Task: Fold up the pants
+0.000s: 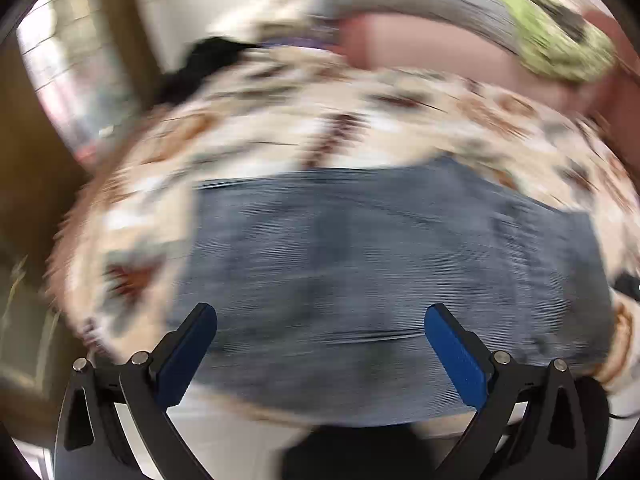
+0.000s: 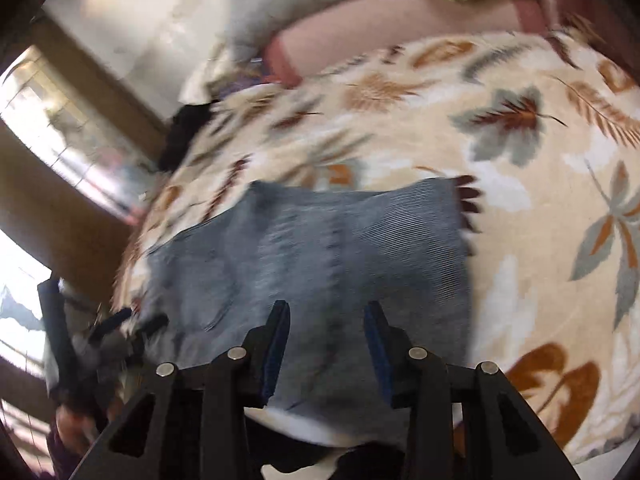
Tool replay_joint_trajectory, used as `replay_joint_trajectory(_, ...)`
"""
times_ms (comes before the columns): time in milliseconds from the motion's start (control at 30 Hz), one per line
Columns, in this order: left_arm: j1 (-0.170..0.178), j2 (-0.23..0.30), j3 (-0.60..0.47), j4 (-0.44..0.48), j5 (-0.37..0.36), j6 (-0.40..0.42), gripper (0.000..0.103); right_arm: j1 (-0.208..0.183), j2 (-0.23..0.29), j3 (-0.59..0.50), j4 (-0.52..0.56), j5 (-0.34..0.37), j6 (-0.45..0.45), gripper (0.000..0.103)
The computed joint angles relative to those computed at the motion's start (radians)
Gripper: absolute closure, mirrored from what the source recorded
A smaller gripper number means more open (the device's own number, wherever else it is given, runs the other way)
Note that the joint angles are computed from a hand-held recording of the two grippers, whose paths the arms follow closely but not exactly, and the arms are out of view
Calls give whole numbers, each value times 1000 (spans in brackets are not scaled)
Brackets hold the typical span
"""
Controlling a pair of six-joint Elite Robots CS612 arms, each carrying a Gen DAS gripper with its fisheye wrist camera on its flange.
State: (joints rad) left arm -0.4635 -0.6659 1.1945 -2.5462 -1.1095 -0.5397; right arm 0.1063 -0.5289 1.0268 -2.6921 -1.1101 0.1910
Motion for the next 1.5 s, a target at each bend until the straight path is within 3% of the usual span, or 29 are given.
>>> replay_joint_trajectory(133, 37, -65, 121, -10, 81, -111, 0, 22, -11, 57, -96, 49, -63, 61)
replay_joint_trajectory(233, 64, -106, 199, -61, 66, -174, 0, 31, 2, 68, -132, 131, -53, 61)
replay_joint_trajectory(333, 80, -112, 219, -101, 44, -190, 0, 42, 8, 78, -187, 144, -80, 61)
replay_joint_trajectory(567, 129, -70, 198, -282, -182, -169, 0, 42, 22, 103, -242, 160, -95, 61)
replay_joint_trajectory(633, 138, -49, 174, -283, -214, -177, 0, 39, 25, 103, -241, 174, -91, 61)
replay_joint_trajectory(833, 172, 20, 102, -261, -433, -191, 0, 40, 32, 96, -242, 158, -101, 61)
replay_joint_trajectory(867, 172, 26, 100, -253, -454, -197, 0, 40, 33, 95, -244, 157, -101, 61)
replay_joint_trajectory(933, 163, 27, 111, -274, -423, -176, 1, 41, 37, 90, -244, 155, -98, 61)
replay_joint_trajectory(1000, 158, 26, 115, -288, -407, -158, 12, 41, 43, 82, -238, 154, -95, 61)
replay_joint_trajectory(1067, 162, 26, 114, -310, -425, -158, 43, 40, 47, 75, -230, 160, -93, 61)
replay_joint_trajectory(1100, 165, 26, 107, -303, -443, -153, 46, 38, 49, 71, -229, 166, -87, 61)
replay_joint_trajectory(1167, 173, 34, 97, -311, -486, -156, 65, 35, 53, 70, -238, 178, -74, 61)
replay_joint_trajectory(1233, 174, 36, 95, -322, -509, -172, 72, 32, 55, 70, -245, 186, -56, 61)
replay_joint_trajectory(1333, 158, 27, 88, -295, -456, -144, 79, 27, 59, 68, -250, 205, -35, 61)
replay_joint_trajectory(1500, 134, -1, 89, -292, -391, -106, 81, 25, 56, 74, -267, 211, -27, 61)
